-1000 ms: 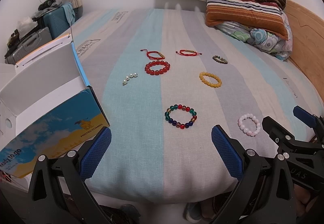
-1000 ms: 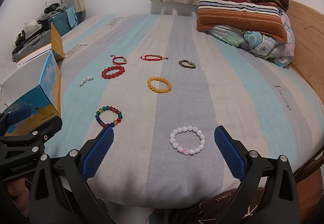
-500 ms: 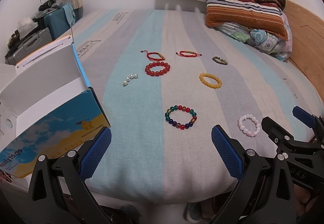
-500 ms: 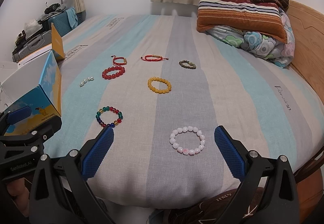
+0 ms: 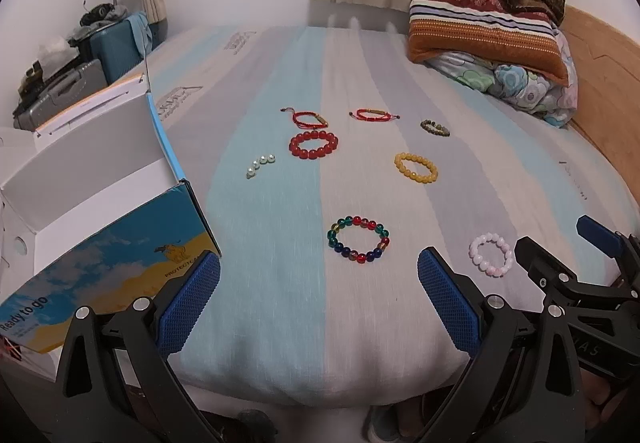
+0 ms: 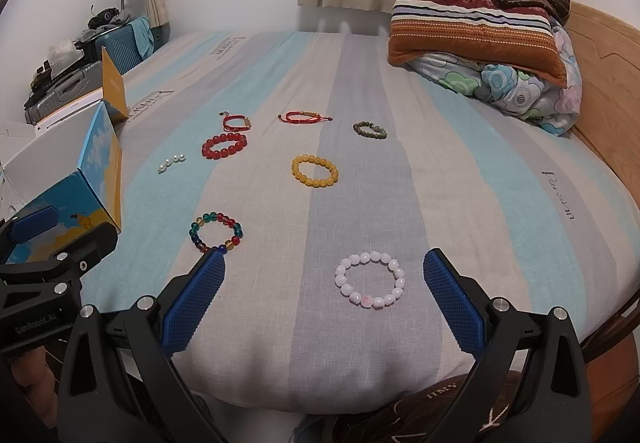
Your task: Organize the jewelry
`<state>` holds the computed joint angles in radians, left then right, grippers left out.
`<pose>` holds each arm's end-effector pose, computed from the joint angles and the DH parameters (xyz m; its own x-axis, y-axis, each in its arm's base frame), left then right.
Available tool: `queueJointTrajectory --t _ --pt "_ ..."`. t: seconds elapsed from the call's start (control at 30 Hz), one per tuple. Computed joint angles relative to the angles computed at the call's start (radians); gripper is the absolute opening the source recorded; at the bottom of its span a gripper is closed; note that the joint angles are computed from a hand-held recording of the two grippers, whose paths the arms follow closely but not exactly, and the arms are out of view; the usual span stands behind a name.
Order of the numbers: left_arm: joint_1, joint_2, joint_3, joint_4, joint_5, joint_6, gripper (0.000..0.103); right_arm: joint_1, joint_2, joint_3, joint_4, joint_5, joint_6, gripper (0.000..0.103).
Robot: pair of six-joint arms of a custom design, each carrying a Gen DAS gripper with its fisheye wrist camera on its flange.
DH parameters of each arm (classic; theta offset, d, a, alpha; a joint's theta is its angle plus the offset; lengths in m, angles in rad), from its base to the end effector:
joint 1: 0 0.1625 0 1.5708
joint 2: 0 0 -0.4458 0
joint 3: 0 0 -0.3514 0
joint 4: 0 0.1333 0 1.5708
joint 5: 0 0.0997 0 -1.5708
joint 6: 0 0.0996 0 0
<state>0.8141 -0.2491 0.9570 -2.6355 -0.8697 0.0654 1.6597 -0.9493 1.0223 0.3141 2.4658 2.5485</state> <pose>-0.4186 -0.7311 0.0074 -0.6667 0.4045 -0.6260 0.6883 0.6563 -0.3090 0.1113 -0.6227 0.3835 -0.5511 0.3405 0.7618 -0.4119 0.6830 -0.6032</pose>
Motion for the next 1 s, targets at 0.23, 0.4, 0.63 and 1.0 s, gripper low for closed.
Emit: queueJointTrajectory --t 0.23,0.4,0.63,1.0 --pt "-0.001 0.001 0.001 -0.001 0.004 0.001 0.097 0.000 0.000 0.000 -0.006 0.001 -0.003 0.096" --pt "-0.001 0.003 -0.003 0.008 0.005 -0.003 0.097 -0.001 0.000 0.000 -0.005 0.000 -0.002 0.096" --pt "0.004 0.018 -0.029 0.029 0.011 -0.002 0.097 -0.007 0.008 -0.023 0.007 0.010 0.005 0.096" --pt "0.022 0.110 -0.198 0.159 -0.026 -0.009 0.097 -0.061 0.087 -0.236 0.223 0.014 0.128 0.096"
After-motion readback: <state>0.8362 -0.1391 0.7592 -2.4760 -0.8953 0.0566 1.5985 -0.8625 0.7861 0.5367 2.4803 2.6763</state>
